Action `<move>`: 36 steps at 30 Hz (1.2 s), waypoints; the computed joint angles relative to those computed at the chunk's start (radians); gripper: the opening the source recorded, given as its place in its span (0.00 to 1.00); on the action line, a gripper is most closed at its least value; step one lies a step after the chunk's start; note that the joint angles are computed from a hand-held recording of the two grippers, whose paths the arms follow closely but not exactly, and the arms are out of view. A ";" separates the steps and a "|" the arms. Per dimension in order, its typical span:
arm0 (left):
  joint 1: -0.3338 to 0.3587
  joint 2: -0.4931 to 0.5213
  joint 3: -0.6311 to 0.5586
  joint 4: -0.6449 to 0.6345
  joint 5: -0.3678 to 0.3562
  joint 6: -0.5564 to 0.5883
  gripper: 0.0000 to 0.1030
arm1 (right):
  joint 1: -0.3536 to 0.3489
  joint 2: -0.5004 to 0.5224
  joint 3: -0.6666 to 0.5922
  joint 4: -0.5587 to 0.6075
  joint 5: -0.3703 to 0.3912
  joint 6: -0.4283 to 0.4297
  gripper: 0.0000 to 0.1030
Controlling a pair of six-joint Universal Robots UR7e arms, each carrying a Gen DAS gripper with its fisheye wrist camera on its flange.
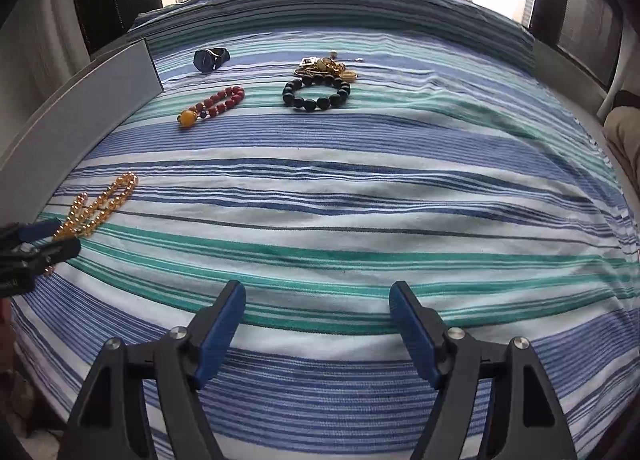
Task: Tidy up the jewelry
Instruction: 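Lift the amber necklace with the left tool while the right tool grasps the red bead bracelet, then carry the necklace and red bracelet into the white box and open both tools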
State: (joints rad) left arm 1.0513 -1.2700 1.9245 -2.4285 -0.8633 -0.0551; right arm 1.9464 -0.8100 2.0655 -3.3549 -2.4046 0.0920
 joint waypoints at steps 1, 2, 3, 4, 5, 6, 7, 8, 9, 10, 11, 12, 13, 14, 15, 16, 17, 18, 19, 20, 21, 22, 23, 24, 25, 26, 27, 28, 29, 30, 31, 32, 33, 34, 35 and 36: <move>0.000 0.000 0.003 -0.008 0.004 0.007 0.76 | 0.004 -0.035 -0.010 0.069 0.057 0.027 0.74; -0.002 0.002 0.005 -0.012 0.012 0.013 0.76 | 0.008 -0.058 -0.037 0.143 0.097 0.046 0.74; -0.005 0.005 0.006 -0.015 0.021 0.018 0.76 | 0.011 -0.068 -0.074 0.211 0.125 0.059 0.74; -0.008 0.008 0.009 -0.020 0.033 0.022 0.75 | 0.009 -0.068 -0.119 0.272 0.152 0.070 0.74; -0.011 0.011 0.014 -0.031 0.046 0.030 0.70 | 0.003 -0.059 -0.170 0.331 0.176 0.083 0.74; -0.016 0.013 0.022 -0.048 0.063 0.041 0.66 | -0.005 -0.040 -0.229 0.386 0.185 0.098 0.74; -0.018 0.013 0.027 -0.066 0.060 0.053 0.55 | -0.014 -0.013 -0.295 0.446 0.183 0.111 0.74; -0.019 0.010 0.030 -0.070 0.061 0.053 0.41 | -0.023 0.020 -0.365 0.510 0.172 0.127 0.74; -0.020 0.009 0.028 -0.067 0.062 0.046 0.36 | -0.033 0.056 -0.436 0.576 0.162 0.144 0.74; -0.017 0.007 0.025 -0.061 0.052 0.037 0.35 | -0.044 0.091 -0.503 0.637 0.165 0.155 0.74; -0.015 0.005 0.025 -0.066 0.047 0.033 0.33 | -0.053 0.129 -0.565 0.677 0.161 0.164 0.74; -0.013 0.004 0.026 -0.072 0.043 0.032 0.33 | -0.057 0.166 -0.622 0.708 0.146 0.165 0.74; -0.012 0.003 0.027 -0.076 0.040 0.034 0.33 | -0.059 0.201 -0.674 0.737 0.132 0.165 0.74; -0.011 0.001 0.028 -0.078 0.038 0.035 0.32 | -0.062 0.231 -0.718 0.761 0.129 0.167 0.74; -0.010 0.000 0.028 -0.078 0.034 0.034 0.32 | -0.065 0.254 -0.752 0.781 0.139 0.177 0.74; -0.008 -0.004 0.027 -0.074 0.029 0.032 0.31 | -0.069 0.271 -0.776 0.789 0.148 0.196 0.74; -0.006 -0.007 0.025 -0.071 0.021 0.026 0.31 | -0.070 0.286 -0.792 0.790 0.154 0.213 0.74; -0.003 -0.010 0.024 -0.069 0.011 0.018 0.31 | -0.062 0.304 -0.806 0.776 0.123 0.207 0.76; 0.001 -0.015 0.023 -0.067 -0.001 0.008 0.29 | -0.057 0.319 -0.818 0.766 0.104 0.189 0.74; 0.005 -0.018 0.019 -0.064 -0.016 -0.004 0.29 | -0.052 0.332 -0.828 0.759 0.085 0.172 0.74; 0.010 -0.022 0.016 -0.063 -0.030 -0.014 0.27 | -0.047 0.342 -0.833 0.749 0.062 0.155 0.74; 0.012 -0.028 0.015 -0.068 -0.035 -0.018 0.11 | -0.041 0.353 -0.839 0.743 0.028 0.130 0.66; 0.016 -0.031 0.004 -0.040 -0.043 -0.035 0.11 | -0.033 0.365 -0.845 0.733 -0.018 0.092 0.56; 0.022 -0.034 -0.004 -0.021 -0.056 -0.052 0.11 | -0.030 0.368 -0.841 0.717 -0.035 0.053 0.30; 0.027 -0.037 -0.007 -0.016 -0.067 -0.060 0.11 | -0.031 0.359 -0.825 0.701 -0.028 0.033 0.17; 0.031 -0.039 -0.008 -0.016 -0.073 -0.064 0.10 | -0.036 0.341 -0.802 0.697 -0.004 0.033 0.17; 0.032 -0.041 -0.008 -0.012 -0.079 -0.069 0.10 | -0.038 0.324 -0.778 0.686 0.008 0.033 0.16; 0.032 -0.044 -0.008 -0.005 -0.081 -0.077 0.10 | -0.038 0.306 -0.748 0.658 0.018 0.018 0.09; 0.030 -0.047 -0.007 0.000 -0.081 -0.084 0.10 | -0.036 0.290 -0.722 0.641 0.021 0.004 0.09; 0.029 -0.051 -0.005 0.003 -0.083 -0.088 0.10 | -0.033 0.274 -0.696 0.626 0.026 -0.011 0.09; 0.029 -0.052 -0.006 0.004 -0.088 -0.093 0.10 | -0.031 0.256 -0.668 0.614 0.034 -0.026 0.09; 0.029 -0.057 -0.005 0.007 -0.096 -0.098 0.10 | -0.027 0.242 -0.650 0.608 0.043 -0.038 0.09; 0.029 -0.066 -0.004 0.009 -0.106 -0.105 0.10 | -0.024 0.224 -0.621 0.592 0.050 -0.050 0.09; 0.030 -0.071 -0.006 0.011 -0.115 -0.110 0.10 | -0.022 0.205 -0.591 0.575 0.059 -0.058 0.09; 0.027 -0.080 -0.006 0.016 -0.121 -0.116 0.10 | -0.021 0.186 -0.564 0.560 0.069 -0.064 0.09; 0.024 -0.090 -0.004 0.019 -0.128 -0.120 0.10 | -0.022 0.176 -0.555 0.554 0.079 -0.066 0.09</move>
